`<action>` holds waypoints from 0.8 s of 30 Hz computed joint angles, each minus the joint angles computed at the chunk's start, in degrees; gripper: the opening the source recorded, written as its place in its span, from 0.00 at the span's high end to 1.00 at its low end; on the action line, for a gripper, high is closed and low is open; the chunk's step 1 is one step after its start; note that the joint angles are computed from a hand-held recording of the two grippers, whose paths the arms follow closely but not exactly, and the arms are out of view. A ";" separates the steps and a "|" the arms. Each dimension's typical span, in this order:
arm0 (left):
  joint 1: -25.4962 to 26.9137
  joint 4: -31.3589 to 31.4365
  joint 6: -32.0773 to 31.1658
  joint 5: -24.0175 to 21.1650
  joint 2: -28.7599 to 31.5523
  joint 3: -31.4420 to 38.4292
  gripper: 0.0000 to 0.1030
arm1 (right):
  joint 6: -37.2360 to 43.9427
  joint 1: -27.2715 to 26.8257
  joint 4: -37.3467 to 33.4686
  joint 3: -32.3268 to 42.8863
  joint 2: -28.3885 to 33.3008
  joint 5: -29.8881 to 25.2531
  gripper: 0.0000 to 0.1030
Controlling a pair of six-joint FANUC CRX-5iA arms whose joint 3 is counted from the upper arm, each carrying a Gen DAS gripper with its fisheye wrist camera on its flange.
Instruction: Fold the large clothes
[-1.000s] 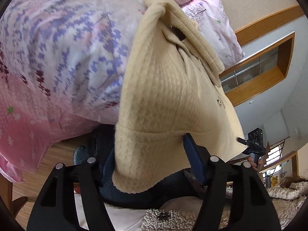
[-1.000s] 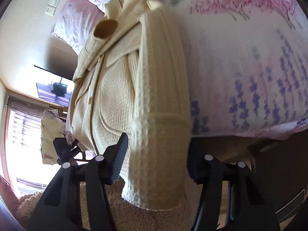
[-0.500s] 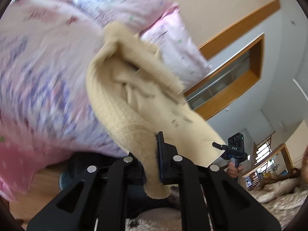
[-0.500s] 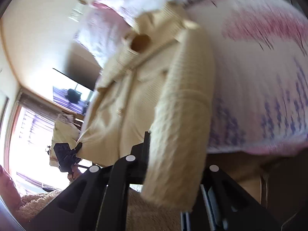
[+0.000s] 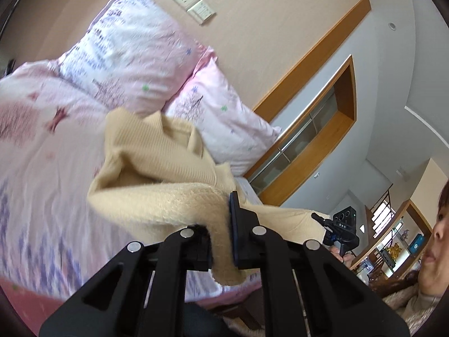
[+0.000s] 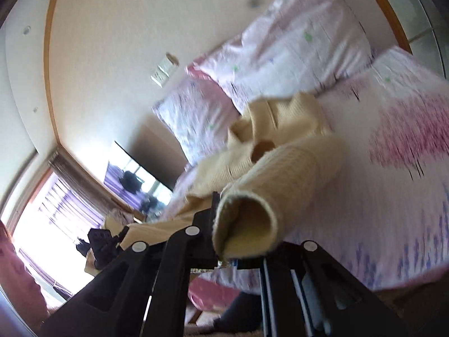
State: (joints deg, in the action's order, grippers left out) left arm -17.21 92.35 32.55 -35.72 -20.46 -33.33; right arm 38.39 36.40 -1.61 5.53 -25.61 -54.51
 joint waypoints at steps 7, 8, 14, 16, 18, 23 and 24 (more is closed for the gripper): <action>2.33 -0.50 4.97 1.40 11.50 13.47 0.92 | 4.90 -8.68 -2.35 11.68 12.98 3.84 0.93; 2.69 -1.44 6.75 2.10 13.49 15.86 0.92 | 4.98 -9.74 -1.76 13.92 15.74 4.15 0.94; 5.71 -18.63 24.60 3.37 27.85 35.26 0.92 | 4.06 -13.89 1.23 30.58 33.38 -1.13 0.94; 6.77 -27.12 32.43 2.14 33.06 43.05 0.92 | 3.22 -14.46 2.97 35.85 38.62 -3.98 0.93; 7.49 -33.69 38.79 0.12 37.07 49.35 0.92 | 1.61 -15.18 4.06 41.03 43.76 -7.23 0.94; 8.61 -51.33 57.21 -9.36 49.43 69.98 0.92 | -1.59 -15.71 7.72 57.46 57.81 -19.05 0.94; 8.68 -54.15 60.37 -11.70 51.95 74.30 0.92 | -2.37 -15.68 8.48 61.70 60.93 -22.05 0.94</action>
